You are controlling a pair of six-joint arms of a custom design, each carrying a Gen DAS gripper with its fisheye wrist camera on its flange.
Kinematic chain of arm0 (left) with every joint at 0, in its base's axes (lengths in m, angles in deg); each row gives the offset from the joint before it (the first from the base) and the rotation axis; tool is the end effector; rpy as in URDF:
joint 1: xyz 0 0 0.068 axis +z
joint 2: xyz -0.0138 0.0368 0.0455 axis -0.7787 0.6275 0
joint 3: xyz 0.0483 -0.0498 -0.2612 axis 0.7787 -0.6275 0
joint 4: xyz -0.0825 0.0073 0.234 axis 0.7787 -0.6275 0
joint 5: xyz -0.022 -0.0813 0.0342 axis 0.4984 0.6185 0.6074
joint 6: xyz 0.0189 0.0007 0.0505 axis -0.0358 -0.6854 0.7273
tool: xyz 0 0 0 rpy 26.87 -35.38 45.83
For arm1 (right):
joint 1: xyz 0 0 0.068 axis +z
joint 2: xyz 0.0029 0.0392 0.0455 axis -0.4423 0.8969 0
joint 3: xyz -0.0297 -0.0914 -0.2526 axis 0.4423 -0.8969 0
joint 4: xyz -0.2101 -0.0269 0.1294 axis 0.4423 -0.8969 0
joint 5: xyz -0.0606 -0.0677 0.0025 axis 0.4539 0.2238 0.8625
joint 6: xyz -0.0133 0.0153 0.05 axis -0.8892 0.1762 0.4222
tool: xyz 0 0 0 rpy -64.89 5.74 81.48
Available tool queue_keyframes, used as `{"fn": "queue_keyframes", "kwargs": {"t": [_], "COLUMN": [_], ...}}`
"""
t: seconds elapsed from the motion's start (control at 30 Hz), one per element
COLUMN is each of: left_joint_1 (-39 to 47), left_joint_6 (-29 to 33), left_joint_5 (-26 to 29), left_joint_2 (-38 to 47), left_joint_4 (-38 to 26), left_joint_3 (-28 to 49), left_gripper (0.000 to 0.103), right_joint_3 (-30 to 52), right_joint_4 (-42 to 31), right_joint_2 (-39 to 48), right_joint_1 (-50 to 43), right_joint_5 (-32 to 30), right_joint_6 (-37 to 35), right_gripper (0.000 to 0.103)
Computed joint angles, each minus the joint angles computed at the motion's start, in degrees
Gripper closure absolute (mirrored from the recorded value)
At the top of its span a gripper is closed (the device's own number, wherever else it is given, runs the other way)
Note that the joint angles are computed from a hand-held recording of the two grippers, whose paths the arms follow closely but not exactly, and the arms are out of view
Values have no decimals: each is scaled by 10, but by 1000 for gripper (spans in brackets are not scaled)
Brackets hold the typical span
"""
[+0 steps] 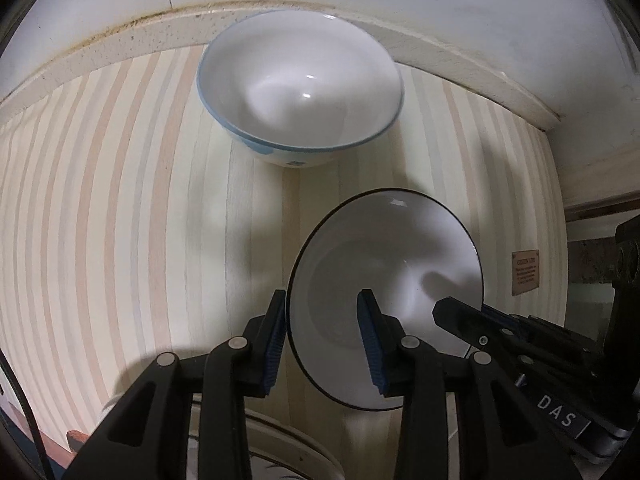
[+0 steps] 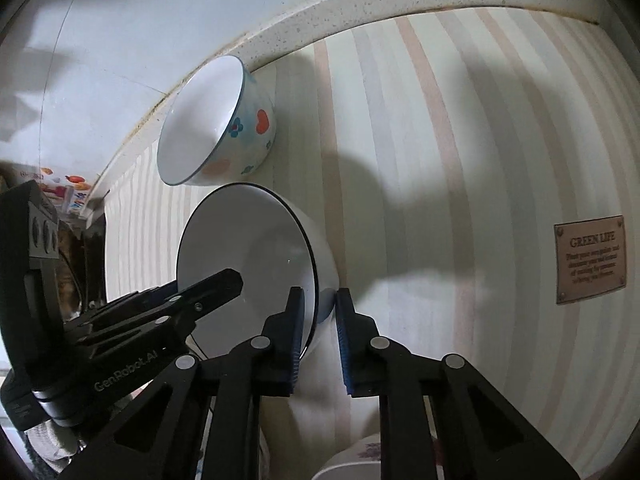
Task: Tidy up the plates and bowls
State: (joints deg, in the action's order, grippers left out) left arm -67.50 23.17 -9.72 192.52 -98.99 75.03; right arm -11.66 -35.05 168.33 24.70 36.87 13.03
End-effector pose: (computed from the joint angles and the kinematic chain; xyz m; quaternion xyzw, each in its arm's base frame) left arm 0.3002 -0.0972 0.1910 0.2978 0.9468 -0.1217 0.0102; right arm 0.1784 0.2163 0.1454 0.3439 0.9142 0.1918 0.0961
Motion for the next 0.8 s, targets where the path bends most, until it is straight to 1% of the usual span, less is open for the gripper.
{"fn": "queue_keyframes", "kwargs": {"t": [0.07,0.17,0.37,0.4,0.57,0.7,0.8], "left_joint_1": [-3,1,5,7,1,-1,-1], "left_joint_6": [5,18,40,46,69,83,96], "left_joint_5": [-1,10,44,50,76,92,99], "left_joint_2": [-17,-45,-102,-112,-175,-208,-228], "left_joint_4": [-1,-13,-64,-74,-123,-157,-178], "left_joint_3": [-3,-3,9,12,14,13,8], "left_gripper": [71,71,71,71,71,71,71], "right_joint_3": [10,29,66,82,147,213,250], "right_joint_4": [-13,-54,-184,-217,-352,-451,-499], "right_joint_2": [3,-10,-88,-99,-136,-131,-113], "right_joint_1": [5,19,72,86,167,241,293], "right_joint_5": [5,25,78,89,142,178,191], "right_joint_6": [0,6,48,60,140,223,283], "right_gripper": [86,85,85,85,86,85,85]}}
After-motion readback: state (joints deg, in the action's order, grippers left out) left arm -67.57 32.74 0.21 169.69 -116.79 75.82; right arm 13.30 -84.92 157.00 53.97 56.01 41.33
